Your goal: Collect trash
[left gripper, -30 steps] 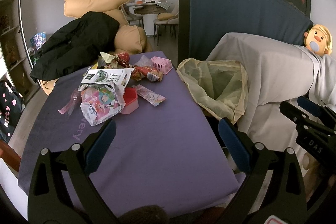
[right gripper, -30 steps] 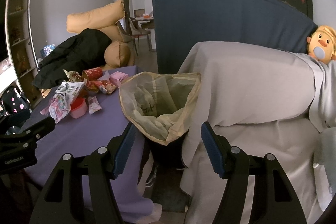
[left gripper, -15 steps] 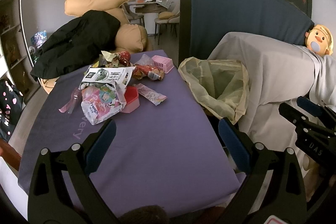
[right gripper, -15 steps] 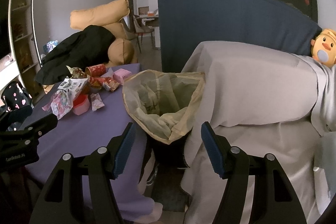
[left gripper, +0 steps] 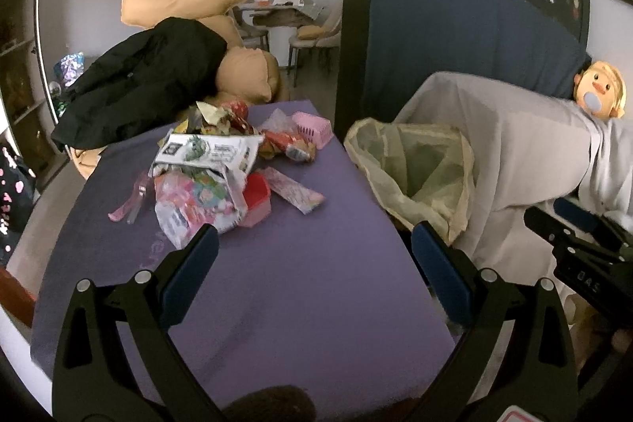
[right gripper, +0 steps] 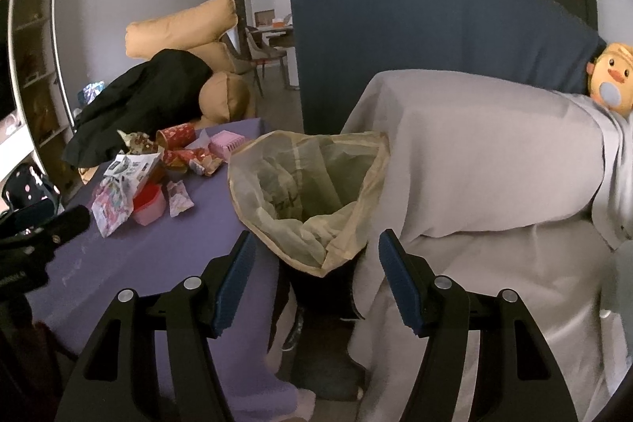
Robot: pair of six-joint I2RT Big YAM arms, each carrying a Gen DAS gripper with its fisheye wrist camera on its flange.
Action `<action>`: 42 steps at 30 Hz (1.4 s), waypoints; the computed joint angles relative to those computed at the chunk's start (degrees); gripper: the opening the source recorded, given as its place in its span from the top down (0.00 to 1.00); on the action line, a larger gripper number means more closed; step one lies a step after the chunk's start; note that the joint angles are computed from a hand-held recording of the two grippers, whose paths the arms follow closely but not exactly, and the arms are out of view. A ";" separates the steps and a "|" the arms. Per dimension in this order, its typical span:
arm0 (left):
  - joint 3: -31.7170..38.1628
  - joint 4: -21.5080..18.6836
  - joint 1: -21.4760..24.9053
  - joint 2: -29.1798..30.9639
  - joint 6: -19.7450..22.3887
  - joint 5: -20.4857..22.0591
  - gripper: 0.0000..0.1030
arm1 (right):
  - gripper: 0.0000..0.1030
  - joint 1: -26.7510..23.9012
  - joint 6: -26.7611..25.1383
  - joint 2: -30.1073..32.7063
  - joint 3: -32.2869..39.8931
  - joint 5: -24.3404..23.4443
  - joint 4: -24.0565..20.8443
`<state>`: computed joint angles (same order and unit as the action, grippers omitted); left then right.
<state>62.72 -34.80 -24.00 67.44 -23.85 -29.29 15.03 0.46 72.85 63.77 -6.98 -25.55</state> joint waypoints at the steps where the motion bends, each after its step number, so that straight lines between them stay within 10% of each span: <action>1: -0.50 1.12 0.92 -0.34 1.61 0.60 0.09 | 0.41 0.20 0.55 0.69 0.71 -0.04 -0.37; 6: -3.63 2.94 10.51 -2.01 6.99 15.40 0.09 | 0.41 2.88 0.70 3.69 3.53 2.22 -1.44; 14: -8.44 6.13 27.87 -2.64 7.30 27.91 0.09 | 0.41 8.34 0.64 11.52 10.69 0.95 -5.00; 25: 6.81 9.57 40.38 12.59 22.39 45.64 0.09 | 0.41 9.92 0.30 25.50 27.89 -2.66 -6.98; 29: 20.55 4.27 40.65 23.16 27.55 46.49 0.09 | 0.41 8.75 4.93 32.08 36.52 -11.77 -12.36; 34: 43.79 -11.78 40.31 39.31 33.15 50.55 0.16 | 0.41 10.18 -5.10 35.06 40.94 -2.27 -14.60; 42: 65.10 -29.90 38.83 55.13 34.37 48.59 0.29 | 0.41 9.88 -5.08 41.23 48.62 4.11 -20.71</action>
<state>127.82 -64.70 14.83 122.57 10.51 19.30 24.91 -4.62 114.08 112.39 -2.87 -46.26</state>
